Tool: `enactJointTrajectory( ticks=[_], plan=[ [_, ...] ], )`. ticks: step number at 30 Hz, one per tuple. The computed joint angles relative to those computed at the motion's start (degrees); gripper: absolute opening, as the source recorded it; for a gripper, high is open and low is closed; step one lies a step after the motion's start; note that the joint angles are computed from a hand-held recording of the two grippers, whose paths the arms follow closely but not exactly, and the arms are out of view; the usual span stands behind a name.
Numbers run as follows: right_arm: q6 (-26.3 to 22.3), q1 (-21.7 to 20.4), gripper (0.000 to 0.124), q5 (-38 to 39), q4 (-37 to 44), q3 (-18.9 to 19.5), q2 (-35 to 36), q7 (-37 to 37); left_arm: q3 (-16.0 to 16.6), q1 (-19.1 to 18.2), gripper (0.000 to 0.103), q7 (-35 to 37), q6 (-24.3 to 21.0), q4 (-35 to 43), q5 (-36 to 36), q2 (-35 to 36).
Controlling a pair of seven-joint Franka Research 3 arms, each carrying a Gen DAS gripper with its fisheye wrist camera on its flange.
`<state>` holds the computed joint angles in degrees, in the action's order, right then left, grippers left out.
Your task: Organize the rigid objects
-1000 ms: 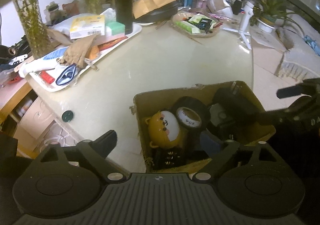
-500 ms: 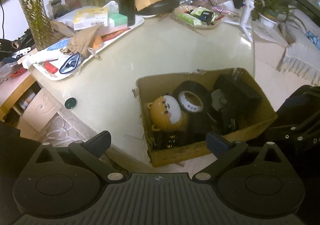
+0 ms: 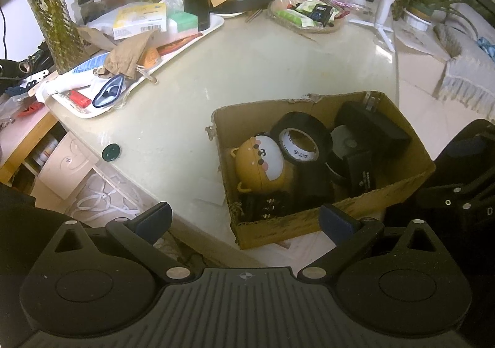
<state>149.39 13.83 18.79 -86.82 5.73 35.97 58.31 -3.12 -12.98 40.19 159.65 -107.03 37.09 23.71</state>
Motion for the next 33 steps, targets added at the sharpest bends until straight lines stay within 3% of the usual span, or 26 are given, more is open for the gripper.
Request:
enactJointTrajectory(
  ticks=[17, 33],
  plan=[
    [0.2, 0.3, 0.103, -0.6, 0.1, -0.3, 0.3, 1.0, 0.3, -0.7, 0.103, -0.1, -1.9, 0.8, 1.2, 0.2],
    [0.4, 0.3, 0.103, -0.9, 0.1, -0.4, 0.4, 1.2, 0.0, -0.4, 0.103, 0.4, -0.4, 0.2, 1.5, -0.1]
  ],
)
